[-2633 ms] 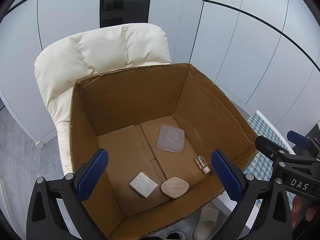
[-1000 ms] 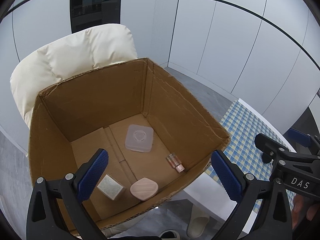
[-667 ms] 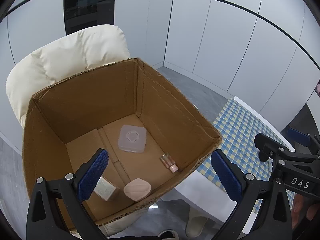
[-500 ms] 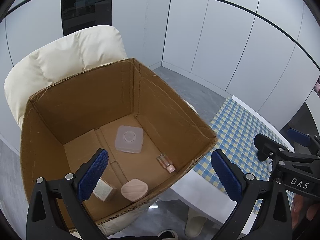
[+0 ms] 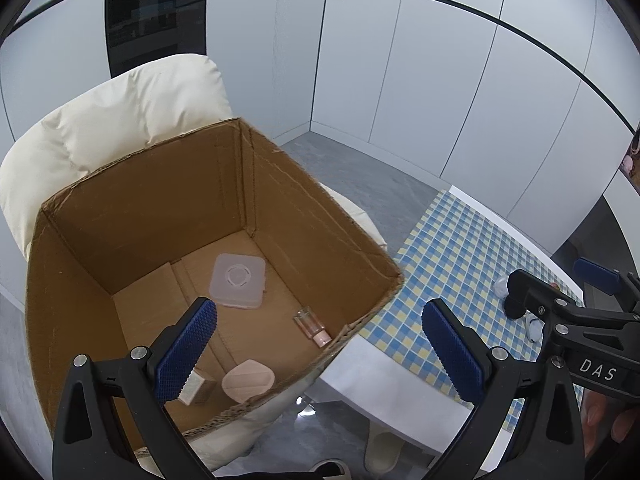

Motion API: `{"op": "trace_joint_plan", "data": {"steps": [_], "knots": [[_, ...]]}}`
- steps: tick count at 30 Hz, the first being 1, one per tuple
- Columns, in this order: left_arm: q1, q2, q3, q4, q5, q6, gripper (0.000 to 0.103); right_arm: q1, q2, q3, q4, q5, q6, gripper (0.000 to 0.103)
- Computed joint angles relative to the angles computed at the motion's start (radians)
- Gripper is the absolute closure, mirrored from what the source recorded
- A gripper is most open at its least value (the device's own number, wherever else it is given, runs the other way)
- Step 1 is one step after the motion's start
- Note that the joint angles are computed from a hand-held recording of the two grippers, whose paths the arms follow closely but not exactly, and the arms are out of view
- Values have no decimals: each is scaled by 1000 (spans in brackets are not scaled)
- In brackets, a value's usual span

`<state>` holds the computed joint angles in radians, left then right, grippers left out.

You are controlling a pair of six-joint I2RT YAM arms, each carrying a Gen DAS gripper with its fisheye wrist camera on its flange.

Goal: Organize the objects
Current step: 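Withdraw both open tools from the box toward the checkered cloth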

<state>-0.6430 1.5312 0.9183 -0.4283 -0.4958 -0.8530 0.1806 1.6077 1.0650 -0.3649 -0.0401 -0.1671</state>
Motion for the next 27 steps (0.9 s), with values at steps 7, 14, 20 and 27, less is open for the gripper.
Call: {"op": "trace_joint_plan", "data": {"steps": [7, 14, 20, 27], "knots": [[-16, 44, 45, 3, 5, 8, 1, -40, -2, -7, 3, -9, -14, 0], [-39, 95, 98, 4, 7, 15, 1, -89, -6, -14, 5, -21, -30, 0], [-56, 140, 150, -1, 12, 23, 1, -134, -6, -12, 3, -31, -45, 0], [-72, 191, 210, -6, 21, 34, 1, -185, -1, -3, -4, -44, -63, 0]]}}
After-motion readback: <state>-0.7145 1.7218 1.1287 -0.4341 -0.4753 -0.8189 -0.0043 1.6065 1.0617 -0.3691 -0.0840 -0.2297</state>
